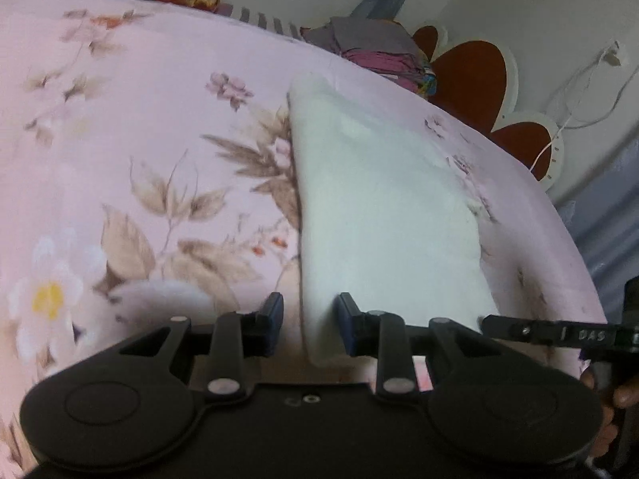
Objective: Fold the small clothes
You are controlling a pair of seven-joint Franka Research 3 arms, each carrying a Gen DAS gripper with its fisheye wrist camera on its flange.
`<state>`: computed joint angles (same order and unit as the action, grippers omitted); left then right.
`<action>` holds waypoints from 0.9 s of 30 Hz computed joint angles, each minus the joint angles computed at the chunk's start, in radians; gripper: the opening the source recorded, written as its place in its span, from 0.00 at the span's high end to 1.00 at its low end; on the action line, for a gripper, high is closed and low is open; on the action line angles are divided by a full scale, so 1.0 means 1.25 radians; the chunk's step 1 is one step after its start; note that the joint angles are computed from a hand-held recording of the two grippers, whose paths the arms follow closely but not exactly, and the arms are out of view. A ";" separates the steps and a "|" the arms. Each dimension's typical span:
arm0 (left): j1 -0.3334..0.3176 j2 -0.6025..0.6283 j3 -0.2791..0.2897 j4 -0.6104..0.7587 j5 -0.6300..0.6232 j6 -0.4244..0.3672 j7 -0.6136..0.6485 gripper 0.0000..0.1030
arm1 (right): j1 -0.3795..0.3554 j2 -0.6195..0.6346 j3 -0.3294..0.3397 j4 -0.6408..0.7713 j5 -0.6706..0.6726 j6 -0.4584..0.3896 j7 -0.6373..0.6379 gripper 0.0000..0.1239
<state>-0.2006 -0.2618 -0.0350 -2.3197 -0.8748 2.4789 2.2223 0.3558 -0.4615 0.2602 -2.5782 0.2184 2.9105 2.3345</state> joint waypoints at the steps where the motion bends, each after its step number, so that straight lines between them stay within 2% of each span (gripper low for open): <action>1: 0.001 0.002 -0.001 0.000 0.005 0.002 0.003 0.71 | -0.001 0.004 0.005 -0.006 0.000 0.016 0.004 0.93; 2: 0.000 0.005 -0.001 0.002 0.006 0.004 0.008 0.72 | -0.010 0.011 0.014 -0.007 -0.012 0.019 0.006 0.97; 4: 0.003 0.011 0.002 0.015 0.009 -0.017 0.007 0.75 | 0.033 0.017 -0.023 -0.018 0.023 0.036 -0.023 0.97; 8: 0.006 -0.014 0.003 -0.011 0.022 -0.030 0.024 0.74 | 0.013 -0.039 0.010 -0.035 -0.001 -0.019 -0.013 0.97; 11: 0.011 -0.028 0.008 -0.010 0.027 -0.029 0.012 0.71 | -0.021 -0.041 0.038 -0.046 -0.011 -0.007 0.043 0.97; 12: 0.004 -0.046 0.013 -0.021 0.005 -0.012 0.031 0.68 | -0.059 -0.055 0.070 -0.035 -0.042 -0.024 0.074 0.97; 13: -0.005 -0.056 0.021 -0.022 -0.021 0.002 0.059 0.67 | -0.125 -0.078 0.125 -0.022 -0.096 -0.044 0.127 0.93; 14: -0.013 -0.058 0.024 -0.017 -0.037 0.017 0.077 0.67 | -0.181 -0.099 0.169 -0.008 -0.150 -0.062 0.170 0.86; 15: -0.026 -0.053 0.029 -0.007 -0.060 0.021 0.101 0.67 | -0.214 -0.107 0.192 0.006 -0.193 -0.063 0.187 0.86; 17: -0.046 -0.027 0.035 0.022 -0.110 -0.005 0.154 0.70 | -0.244 -0.085 0.212 0.030 -0.252 -0.023 0.198 0.86; 19: -0.046 0.006 0.016 0.042 -0.115 -0.018 0.166 0.70 | -0.258 -0.030 0.226 0.065 -0.299 -0.010 0.191 0.86; 20: -0.038 0.031 0.003 0.057 -0.089 -0.036 0.136 0.70 | -0.278 0.001 0.242 0.087 -0.356 -0.022 0.207 0.86; 21: -0.023 0.057 -0.012 0.074 -0.039 -0.054 0.086 0.72 | -0.303 0.032 0.266 0.117 -0.381 -0.066 0.197 0.86; 22: -0.014 0.068 -0.022 0.084 -0.020 -0.055 0.063 0.76 | -0.315 0.071 0.276 0.152 -0.349 -0.125 0.149 0.86; 23: -0.012 0.066 -0.022 0.092 -0.047 -0.044 0.084 0.76 | -0.305 0.082 0.259 0.161 -0.331 -0.138 0.133 0.86; 24: -0.011 0.061 -0.022 0.098 -0.081 -0.025 0.110 0.73 | -0.281 0.066 0.222 0.148 -0.368 -0.108 0.169 0.86; 25: -0.011 0.061 -0.024 0.109 -0.111 -0.004 0.133 0.69 | -0.285 0.042 0.206 0.135 -0.425 -0.045 0.205 0.86; 27: -0.008 0.097 -0.030 0.160 -0.137 0.012 0.145 0.65 | -0.334 0.038 0.226 0.161 -0.503 -0.020 0.241 0.86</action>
<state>-0.2107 -0.1405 -0.0727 -2.1191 -1.0458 2.4942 2.4040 -0.0619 -0.4141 0.5431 -2.3774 -0.4104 2.8860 2.6353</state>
